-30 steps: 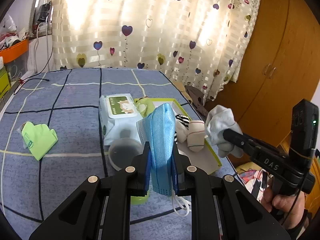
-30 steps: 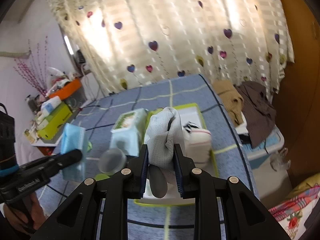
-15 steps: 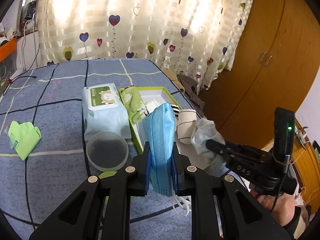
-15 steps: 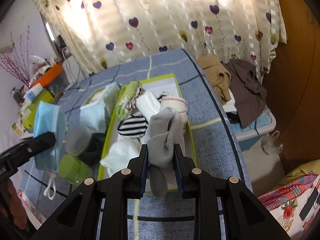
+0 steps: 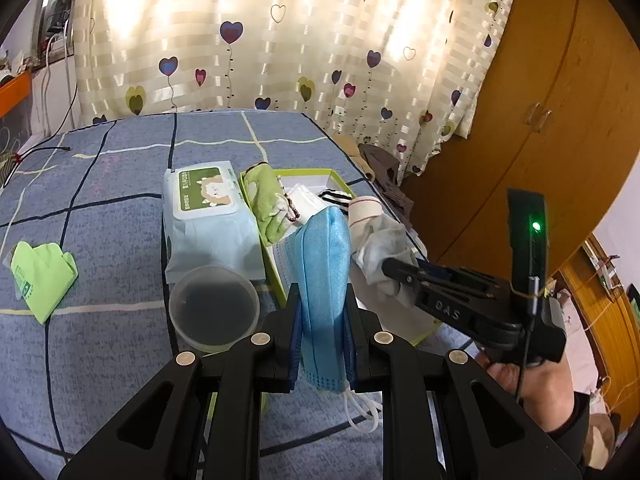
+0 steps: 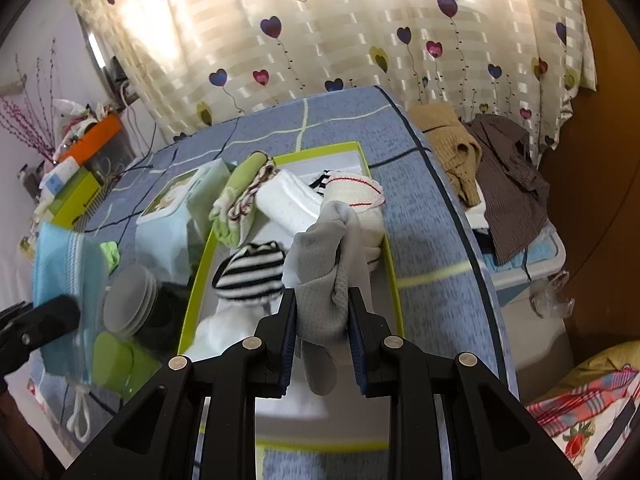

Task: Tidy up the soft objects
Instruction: 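Lower and release the grey sock with the right gripper while the left releases the face mask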

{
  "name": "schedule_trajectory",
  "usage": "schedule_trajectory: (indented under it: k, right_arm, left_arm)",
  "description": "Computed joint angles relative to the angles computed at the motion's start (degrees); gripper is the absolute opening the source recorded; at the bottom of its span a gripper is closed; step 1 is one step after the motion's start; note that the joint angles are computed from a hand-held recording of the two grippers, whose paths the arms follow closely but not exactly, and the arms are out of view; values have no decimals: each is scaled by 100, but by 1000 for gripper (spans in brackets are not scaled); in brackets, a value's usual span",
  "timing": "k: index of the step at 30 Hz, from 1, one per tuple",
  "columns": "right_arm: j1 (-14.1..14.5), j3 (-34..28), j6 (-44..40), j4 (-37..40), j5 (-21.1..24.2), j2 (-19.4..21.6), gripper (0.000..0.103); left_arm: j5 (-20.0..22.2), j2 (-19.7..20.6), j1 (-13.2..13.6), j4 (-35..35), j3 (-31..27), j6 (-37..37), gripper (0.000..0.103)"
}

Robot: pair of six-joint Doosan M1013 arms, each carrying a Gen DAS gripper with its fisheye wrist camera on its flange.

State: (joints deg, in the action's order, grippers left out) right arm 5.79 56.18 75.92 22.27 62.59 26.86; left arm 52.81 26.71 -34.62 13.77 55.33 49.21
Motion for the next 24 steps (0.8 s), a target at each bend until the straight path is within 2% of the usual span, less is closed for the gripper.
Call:
schedule_trajectory:
  k: [4, 8, 11, 13, 14, 15, 24]
  right_arm:
    - [14, -208, -31, -17, 80, 135, 23]
    - [-22, -135, -136, 68, 129, 84, 23]
    - [-68, 20, -112, 92, 108, -10, 28]
    - [-87, 97, -105, 62, 121, -68, 41]
    - [-89, 131, -103, 32, 100, -97, 52]
    - [-90, 178, -109, -16, 48, -142, 54]
    - [-246, 422, -295, 288, -263, -379, 54]
  left_arm:
    - [60, 48, 7, -25, -78, 24, 18]
    - [106, 113, 2, -82, -178, 108, 18]
    - [156, 189, -8, -205, -284, 258, 18]
    - [186, 232, -15, -267, -343, 336, 18]
    - [205, 259, -16, -300, -383, 376, 18]
    - [230, 292, -19, -340, -430, 425, 18]
    - [476, 591, -14, -678, -832, 678, 18]
